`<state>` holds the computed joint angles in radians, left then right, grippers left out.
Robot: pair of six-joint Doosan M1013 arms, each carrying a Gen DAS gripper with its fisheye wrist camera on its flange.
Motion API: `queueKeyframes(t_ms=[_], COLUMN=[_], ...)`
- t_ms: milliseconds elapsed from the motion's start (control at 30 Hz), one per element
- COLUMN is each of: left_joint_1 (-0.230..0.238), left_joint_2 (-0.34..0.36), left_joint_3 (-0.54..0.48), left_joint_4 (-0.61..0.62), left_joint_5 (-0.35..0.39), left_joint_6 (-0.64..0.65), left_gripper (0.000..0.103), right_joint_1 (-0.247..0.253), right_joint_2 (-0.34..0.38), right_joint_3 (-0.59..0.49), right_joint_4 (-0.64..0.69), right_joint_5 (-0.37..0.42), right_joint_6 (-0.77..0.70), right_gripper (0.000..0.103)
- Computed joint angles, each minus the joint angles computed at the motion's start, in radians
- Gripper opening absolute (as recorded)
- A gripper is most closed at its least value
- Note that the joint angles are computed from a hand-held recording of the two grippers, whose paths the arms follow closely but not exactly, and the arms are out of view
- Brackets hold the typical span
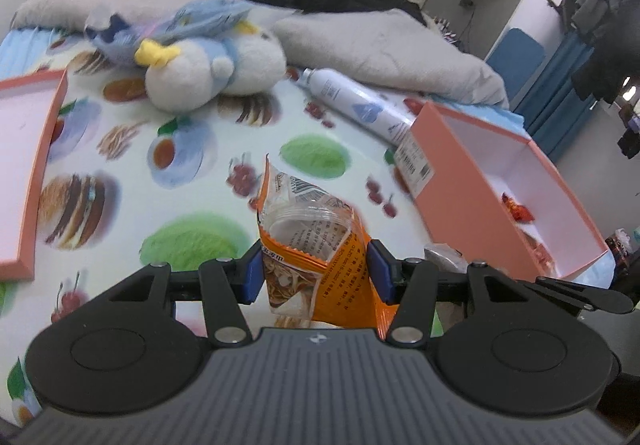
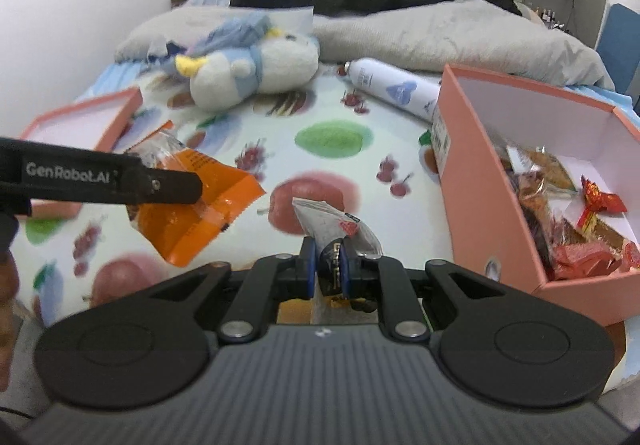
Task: Organize snacks
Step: 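Lift and carry the orange bag and clear packet over the pink box with both grippers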
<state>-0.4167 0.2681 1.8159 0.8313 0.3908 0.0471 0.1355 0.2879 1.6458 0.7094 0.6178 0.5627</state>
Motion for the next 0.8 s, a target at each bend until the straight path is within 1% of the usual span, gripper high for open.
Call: queueKeyframes(t_ms=[167, 267, 400, 733, 800], left_joint_1=[0.005, 0.006, 0.005, 0.006, 0.004], left_joint_2=[-0.01, -0.013, -0.014, 0.01, 0.017], left_joint_3=[-0.031, -0.051, -0.081, -0.174, -0.193], left_joint_4=[0.006, 0.04, 0.089, 0.089, 0.089], left_joint_5=[-0.011, -0.016, -0.021, -0.035, -0.038], left_joint_6=[0.004, -0.014, -0.046, -0.01, 0.003], left_gripper=[0.059, 0.059, 0.059, 0.059, 0.059], right_joint_1=[-0.013, -0.019, -0.024, -0.056, -0.061], right_joint_2=[-0.003, -0.007, -0.016, -0.01, -0.009], right_joint_3=[-0.029, -0.046, -0.061, -0.124, -0.13], right_joint_4=[0.055, 0.09, 0.15, 0.251, 0.27], right_joint_5=[0.015, 0.015, -0.015, -0.05, -0.075], right_joint_6=[-0.012, -0.039, -0.108, -0.186, -0.211], right_gripper=[0.015, 0.015, 0.015, 0.015, 0.015])
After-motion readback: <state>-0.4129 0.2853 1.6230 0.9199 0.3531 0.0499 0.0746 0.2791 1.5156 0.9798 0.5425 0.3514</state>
